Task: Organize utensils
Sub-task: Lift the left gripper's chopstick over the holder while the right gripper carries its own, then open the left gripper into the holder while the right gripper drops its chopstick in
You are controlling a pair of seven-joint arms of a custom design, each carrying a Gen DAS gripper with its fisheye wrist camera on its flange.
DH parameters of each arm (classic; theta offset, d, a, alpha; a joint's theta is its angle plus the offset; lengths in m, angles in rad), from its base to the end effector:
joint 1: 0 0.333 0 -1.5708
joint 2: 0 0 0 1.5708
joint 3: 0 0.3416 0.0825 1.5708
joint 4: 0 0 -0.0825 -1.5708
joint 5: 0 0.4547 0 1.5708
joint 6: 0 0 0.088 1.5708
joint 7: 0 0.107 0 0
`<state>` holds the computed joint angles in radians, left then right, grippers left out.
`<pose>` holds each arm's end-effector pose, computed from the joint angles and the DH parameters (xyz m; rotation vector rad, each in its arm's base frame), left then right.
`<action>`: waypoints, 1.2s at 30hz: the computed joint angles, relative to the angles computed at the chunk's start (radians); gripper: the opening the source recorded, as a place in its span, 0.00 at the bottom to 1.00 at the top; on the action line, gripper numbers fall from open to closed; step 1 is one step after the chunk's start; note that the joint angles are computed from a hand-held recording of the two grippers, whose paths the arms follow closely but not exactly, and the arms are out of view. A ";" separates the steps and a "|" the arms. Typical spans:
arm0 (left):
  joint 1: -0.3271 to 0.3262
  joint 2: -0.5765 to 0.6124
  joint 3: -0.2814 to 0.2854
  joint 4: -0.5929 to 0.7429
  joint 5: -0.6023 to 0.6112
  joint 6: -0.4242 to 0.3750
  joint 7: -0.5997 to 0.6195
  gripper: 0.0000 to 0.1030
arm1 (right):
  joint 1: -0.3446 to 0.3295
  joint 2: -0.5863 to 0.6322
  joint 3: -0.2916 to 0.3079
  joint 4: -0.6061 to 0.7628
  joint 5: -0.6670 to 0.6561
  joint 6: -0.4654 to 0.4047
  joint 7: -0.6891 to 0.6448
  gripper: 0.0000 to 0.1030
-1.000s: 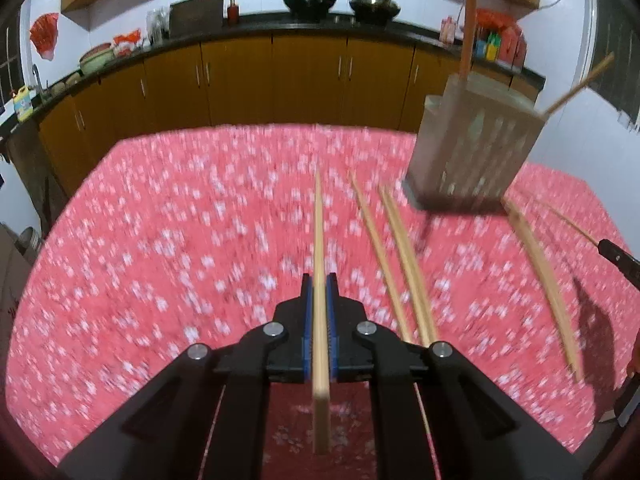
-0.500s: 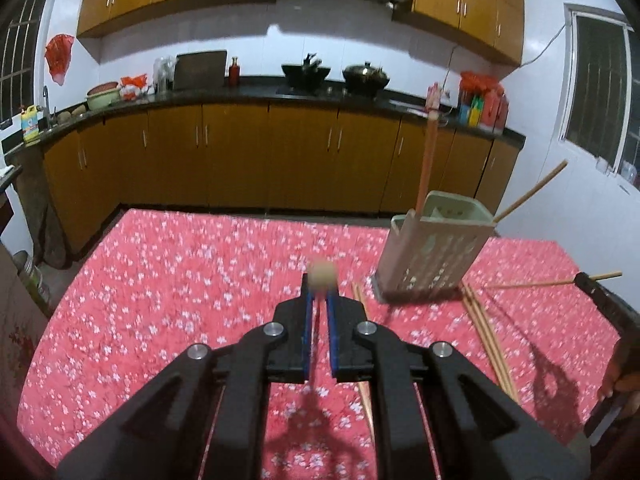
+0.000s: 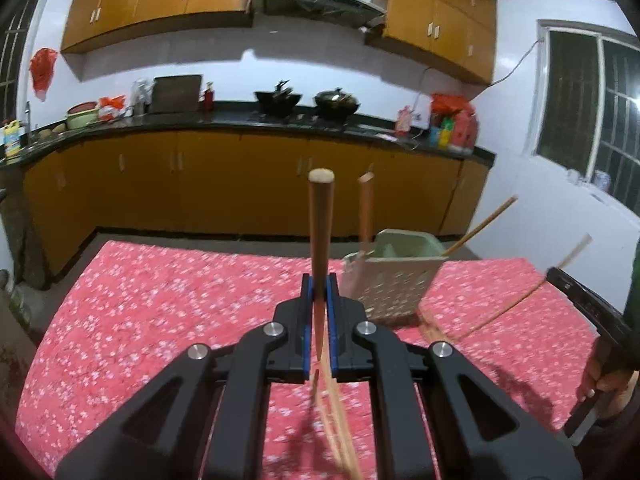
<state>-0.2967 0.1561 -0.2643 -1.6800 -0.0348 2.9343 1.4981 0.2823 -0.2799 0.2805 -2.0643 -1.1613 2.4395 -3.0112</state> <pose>0.6262 -0.3729 0.6512 -1.2768 1.9916 -1.3343 0.4870 0.3250 0.6314 -1.1368 1.7546 -0.9711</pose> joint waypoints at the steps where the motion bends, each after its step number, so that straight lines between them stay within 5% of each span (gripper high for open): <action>1: 0.013 -0.002 -0.023 0.004 -0.042 0.007 0.045 0.07 | -0.001 -0.001 0.001 0.009 -0.017 0.017 0.003 0.07; 6: 0.021 0.013 -0.079 0.049 -0.162 0.055 0.189 0.07 | -0.012 0.012 0.015 0.074 -0.137 0.067 0.050 0.07; 11: -0.014 0.060 -0.079 0.128 -0.152 0.104 0.201 0.07 | -0.009 0.067 0.019 0.173 -0.315 0.049 0.141 0.07; 14: -0.074 0.108 -0.021 0.206 -0.070 0.123 0.101 0.07 | 0.010 0.123 0.001 0.238 -0.421 0.013 0.200 0.07; 17: -0.189 0.165 0.123 0.297 0.083 0.160 -0.077 0.07 | 0.039 0.170 -0.027 0.280 -0.471 -0.027 0.218 0.07; 24: -0.264 0.296 0.224 0.468 0.238 0.126 -0.258 0.07 | 0.097 0.275 -0.107 0.346 -0.405 -0.023 0.156 0.07; 36: -0.165 0.380 0.082 0.537 0.202 0.012 -0.198 0.12 | 0.130 0.297 -0.153 0.331 -0.258 0.023 0.073 0.13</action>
